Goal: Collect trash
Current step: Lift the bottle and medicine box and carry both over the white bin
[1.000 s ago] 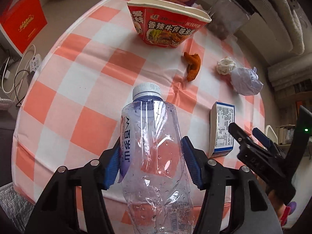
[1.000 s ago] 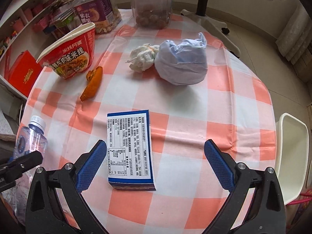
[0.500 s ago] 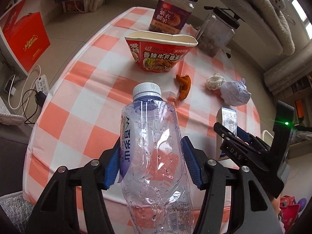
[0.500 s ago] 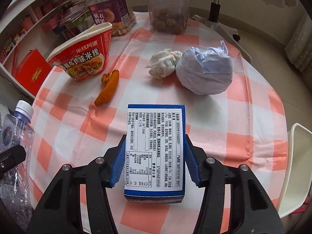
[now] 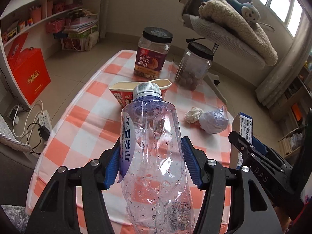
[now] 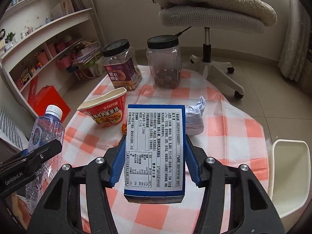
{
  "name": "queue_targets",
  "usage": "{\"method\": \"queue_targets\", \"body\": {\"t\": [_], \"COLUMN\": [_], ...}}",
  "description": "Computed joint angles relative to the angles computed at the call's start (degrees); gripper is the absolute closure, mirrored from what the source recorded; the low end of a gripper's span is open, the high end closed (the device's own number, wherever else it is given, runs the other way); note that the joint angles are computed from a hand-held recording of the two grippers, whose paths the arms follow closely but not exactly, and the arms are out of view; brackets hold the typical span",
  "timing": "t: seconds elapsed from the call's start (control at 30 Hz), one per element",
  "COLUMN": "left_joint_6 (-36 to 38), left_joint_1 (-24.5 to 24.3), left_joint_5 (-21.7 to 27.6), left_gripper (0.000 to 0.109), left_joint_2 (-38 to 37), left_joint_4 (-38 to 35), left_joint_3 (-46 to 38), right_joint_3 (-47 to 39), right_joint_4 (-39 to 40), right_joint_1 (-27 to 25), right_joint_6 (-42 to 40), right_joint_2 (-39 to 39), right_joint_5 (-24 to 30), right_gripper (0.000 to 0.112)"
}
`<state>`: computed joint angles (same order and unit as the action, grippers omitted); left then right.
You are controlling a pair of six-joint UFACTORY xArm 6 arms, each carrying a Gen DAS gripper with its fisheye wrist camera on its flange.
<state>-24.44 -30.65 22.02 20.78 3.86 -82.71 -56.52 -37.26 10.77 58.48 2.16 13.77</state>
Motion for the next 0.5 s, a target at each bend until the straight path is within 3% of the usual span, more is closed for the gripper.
{"method": "queue_targets", "body": {"t": [0.2, 0.5], "left_joint_6": [-10.60, -35.05], "left_joint_1": [-0.82, -2.28], "left_joint_5": [-5.68, -8.03], "left_gripper": [0.050, 0.050], "left_joint_2": [-0.79, -0.91], "left_joint_4": [13.55, 44.21], "left_joint_3": [0.77, -1.57], "right_joint_3": [1.23, 3.84], "right_joint_4": [-19.02, -33.36], "right_joint_1": [-1.26, -3.34], "right_joint_6": [16.27, 29.93], "right_joint_2": [-4.06, -9.55], "right_joint_5": [0.14, 0.84], "right_gripper": [0.060, 0.060]}}
